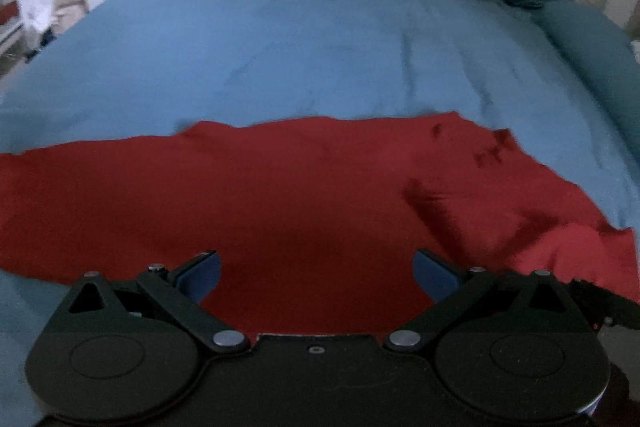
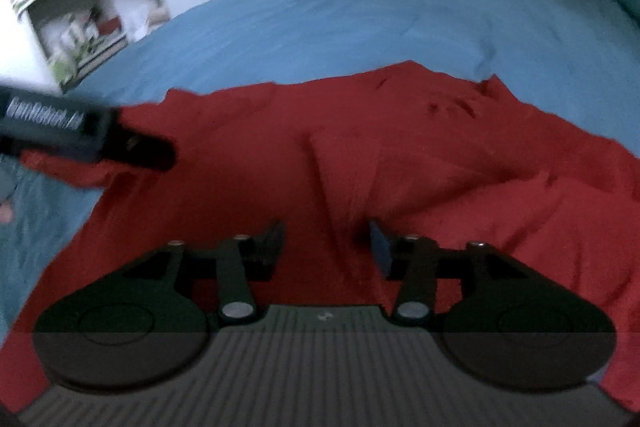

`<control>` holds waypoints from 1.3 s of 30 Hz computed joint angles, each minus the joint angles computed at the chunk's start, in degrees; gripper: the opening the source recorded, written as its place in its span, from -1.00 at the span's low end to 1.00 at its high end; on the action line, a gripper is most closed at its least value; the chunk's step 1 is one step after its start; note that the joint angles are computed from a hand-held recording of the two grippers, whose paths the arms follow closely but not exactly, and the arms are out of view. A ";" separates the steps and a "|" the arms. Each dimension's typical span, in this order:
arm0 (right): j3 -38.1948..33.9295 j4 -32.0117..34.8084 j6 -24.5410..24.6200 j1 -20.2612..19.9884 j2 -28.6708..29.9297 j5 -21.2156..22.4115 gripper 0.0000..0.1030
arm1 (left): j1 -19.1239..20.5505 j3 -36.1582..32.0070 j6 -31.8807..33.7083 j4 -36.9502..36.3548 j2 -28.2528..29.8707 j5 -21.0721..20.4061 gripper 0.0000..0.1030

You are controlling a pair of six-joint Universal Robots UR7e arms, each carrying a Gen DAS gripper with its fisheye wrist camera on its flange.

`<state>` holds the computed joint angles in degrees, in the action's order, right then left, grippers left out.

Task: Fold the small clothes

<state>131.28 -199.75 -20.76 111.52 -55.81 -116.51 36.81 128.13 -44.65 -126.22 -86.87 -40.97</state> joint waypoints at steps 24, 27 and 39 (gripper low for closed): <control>12.81 0.57 18.43 3.14 -18.86 -28.14 0.94 | 0.09 1.72 9.83 -19.11 12.50 -6.14 0.31; 12.94 2.92 21.02 2.38 -19.26 -30.07 0.95 | 0.87 1.54 10.00 -23.13 14.23 -7.56 0.31; 11.91 -0.63 18.44 0.44 -14.37 -32.01 0.96 | 3.16 -1.10 5.63 -24.59 15.83 -8.62 -0.93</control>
<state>143.19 -200.38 -2.32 111.96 -70.17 -148.52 39.97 127.03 -39.02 -150.80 -71.04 -49.59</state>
